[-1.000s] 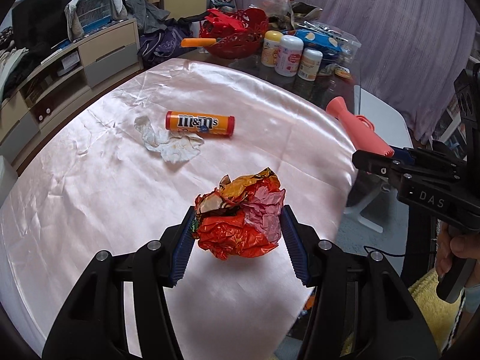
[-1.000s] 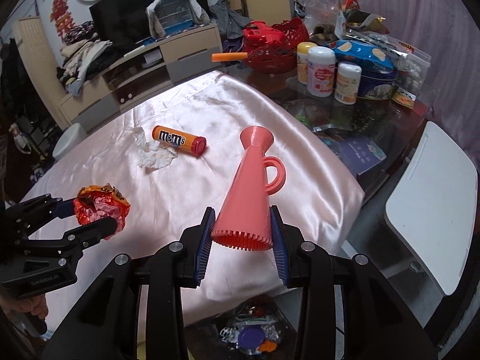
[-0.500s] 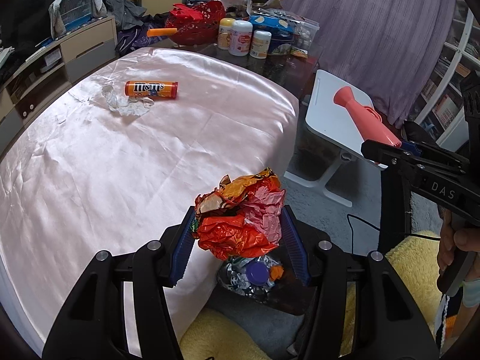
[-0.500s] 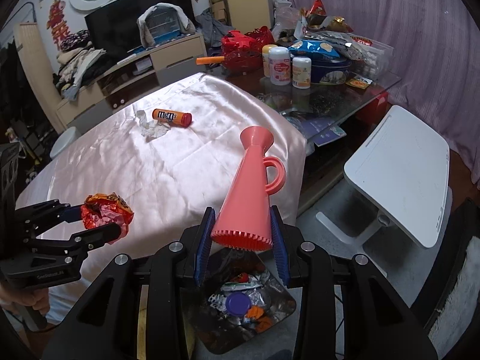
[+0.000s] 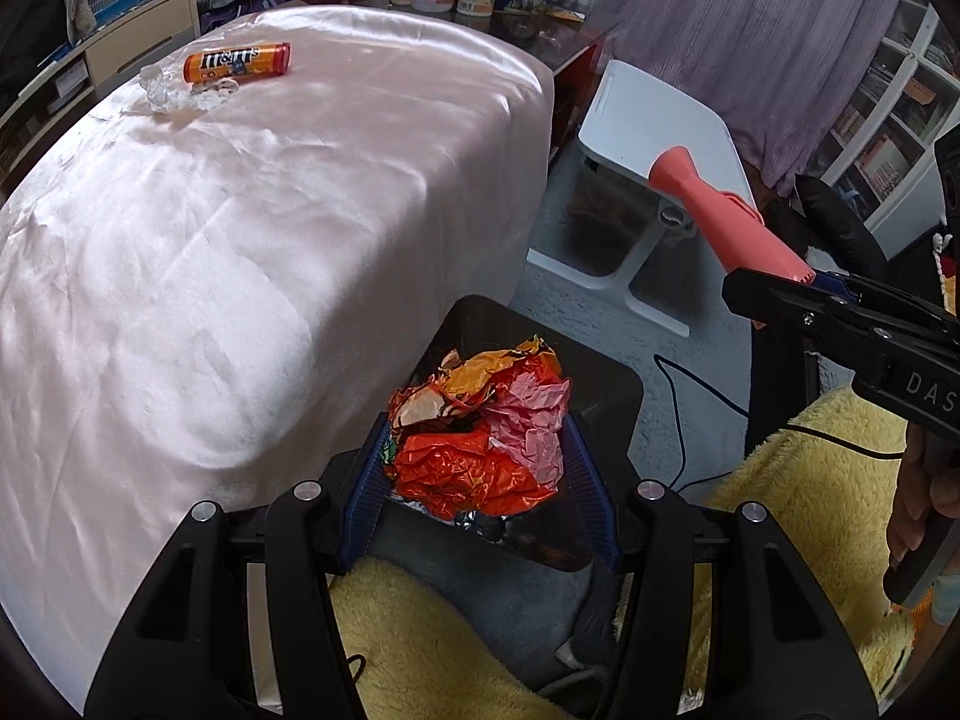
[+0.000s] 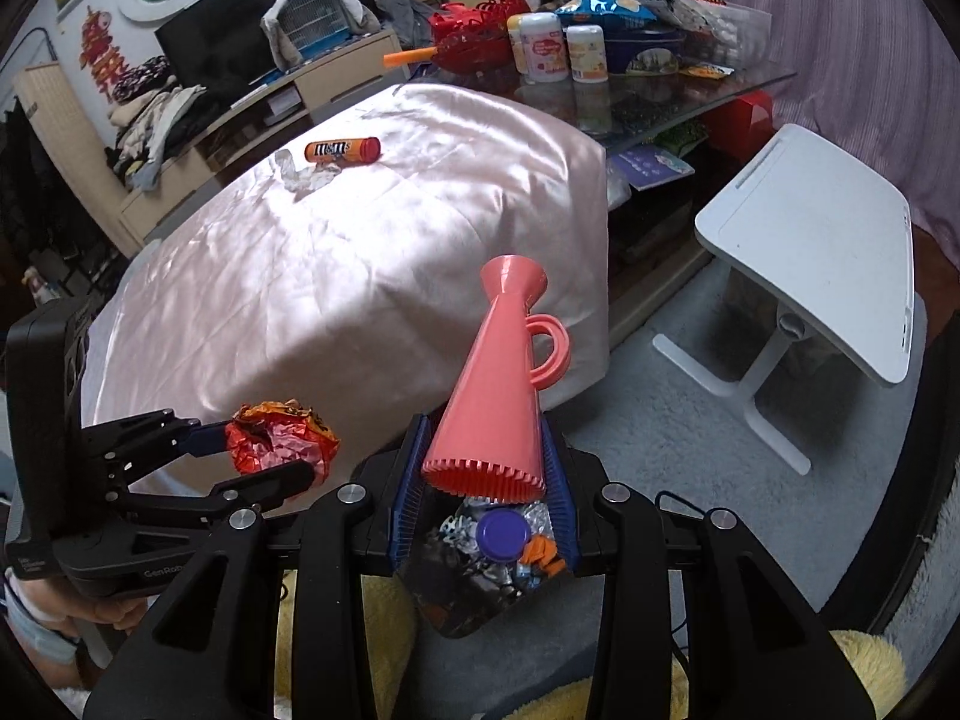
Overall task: Collect trash
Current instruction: 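Drop the red foil wrapper into the bin with the left tool while the right tool drops the pink cone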
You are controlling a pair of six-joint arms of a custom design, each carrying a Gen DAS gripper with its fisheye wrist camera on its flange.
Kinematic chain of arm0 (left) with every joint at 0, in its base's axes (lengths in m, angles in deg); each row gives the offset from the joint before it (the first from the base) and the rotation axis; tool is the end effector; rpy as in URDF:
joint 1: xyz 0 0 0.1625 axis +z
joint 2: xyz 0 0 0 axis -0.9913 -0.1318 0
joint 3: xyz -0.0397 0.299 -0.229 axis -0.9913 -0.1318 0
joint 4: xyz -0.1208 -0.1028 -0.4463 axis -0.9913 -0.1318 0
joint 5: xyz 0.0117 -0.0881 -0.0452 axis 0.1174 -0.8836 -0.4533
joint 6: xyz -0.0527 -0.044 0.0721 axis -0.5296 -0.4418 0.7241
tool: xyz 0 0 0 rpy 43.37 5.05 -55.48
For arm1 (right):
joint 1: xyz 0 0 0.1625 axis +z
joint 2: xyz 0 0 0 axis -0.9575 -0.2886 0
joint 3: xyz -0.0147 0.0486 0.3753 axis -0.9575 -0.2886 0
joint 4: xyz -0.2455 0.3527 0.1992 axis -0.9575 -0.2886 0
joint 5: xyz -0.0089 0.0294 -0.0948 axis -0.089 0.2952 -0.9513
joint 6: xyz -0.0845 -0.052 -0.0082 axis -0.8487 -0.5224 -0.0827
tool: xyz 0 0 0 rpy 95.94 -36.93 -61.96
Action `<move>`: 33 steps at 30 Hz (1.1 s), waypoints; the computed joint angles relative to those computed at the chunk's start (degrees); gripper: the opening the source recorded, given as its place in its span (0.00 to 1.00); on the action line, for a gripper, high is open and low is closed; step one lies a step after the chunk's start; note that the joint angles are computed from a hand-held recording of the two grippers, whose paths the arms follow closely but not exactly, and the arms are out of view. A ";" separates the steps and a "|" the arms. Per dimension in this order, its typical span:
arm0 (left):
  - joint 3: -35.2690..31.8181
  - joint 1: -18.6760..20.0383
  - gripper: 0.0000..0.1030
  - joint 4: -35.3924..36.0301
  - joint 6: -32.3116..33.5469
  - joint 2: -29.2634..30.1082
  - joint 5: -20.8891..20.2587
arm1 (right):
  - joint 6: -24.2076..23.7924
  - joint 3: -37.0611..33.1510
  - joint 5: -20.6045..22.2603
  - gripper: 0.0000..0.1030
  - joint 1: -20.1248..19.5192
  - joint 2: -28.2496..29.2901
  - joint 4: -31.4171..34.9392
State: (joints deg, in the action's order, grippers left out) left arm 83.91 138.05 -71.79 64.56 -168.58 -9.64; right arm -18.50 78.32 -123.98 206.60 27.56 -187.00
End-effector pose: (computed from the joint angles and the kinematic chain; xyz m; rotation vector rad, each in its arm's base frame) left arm -0.0182 -0.3400 0.2363 0.9668 2.5251 -0.2193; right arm 0.3214 -0.2563 -0.0238 0.0692 -2.4327 0.8648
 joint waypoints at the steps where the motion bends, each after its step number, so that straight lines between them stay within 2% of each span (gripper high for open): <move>1: 0.32 0.10 0.52 -0.03 0.05 0.28 0.24 | 0.40 0.25 0.43 0.36 -0.30 0.21 -0.07; 15: 2.58 1.55 0.52 -4.06 1.60 7.14 2.55 | -0.26 0.71 6.85 0.36 -5.19 3.62 -3.04; 21: 1.88 1.26 0.55 -4.64 1.04 9.22 2.44 | -0.58 -0.26 6.74 0.39 -5.88 3.82 -2.08; 22: 1.66 1.24 0.58 -4.41 0.84 9.41 2.68 | -0.45 -0.28 6.56 0.50 -6.11 3.68 -1.99; 24: 1.56 0.98 0.65 -4.13 0.54 9.13 3.30 | 0.05 -0.30 5.75 0.62 -6.17 3.53 -2.11; 27: 1.57 0.68 0.69 -3.41 0.35 8.12 4.45 | 0.59 -0.07 4.52 0.62 -6.10 2.88 -1.97; 29: 1.32 0.64 0.75 -2.81 0.02 7.67 4.90 | 0.89 0.13 3.62 0.66 -5.89 2.37 -1.95; 32: 0.83 0.34 0.82 -2.14 0.13 6.32 5.98 | 1.23 0.27 1.93 0.74 -5.16 1.59 -1.93; 33: 0.64 0.20 0.83 -1.78 0.09 5.62 6.41 | 1.12 0.26 1.59 0.81 -5.06 1.39 -2.08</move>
State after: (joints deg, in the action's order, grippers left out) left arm 84.55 138.24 -73.57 64.65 -162.96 -3.22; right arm -17.38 78.59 -122.39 201.54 28.95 -189.08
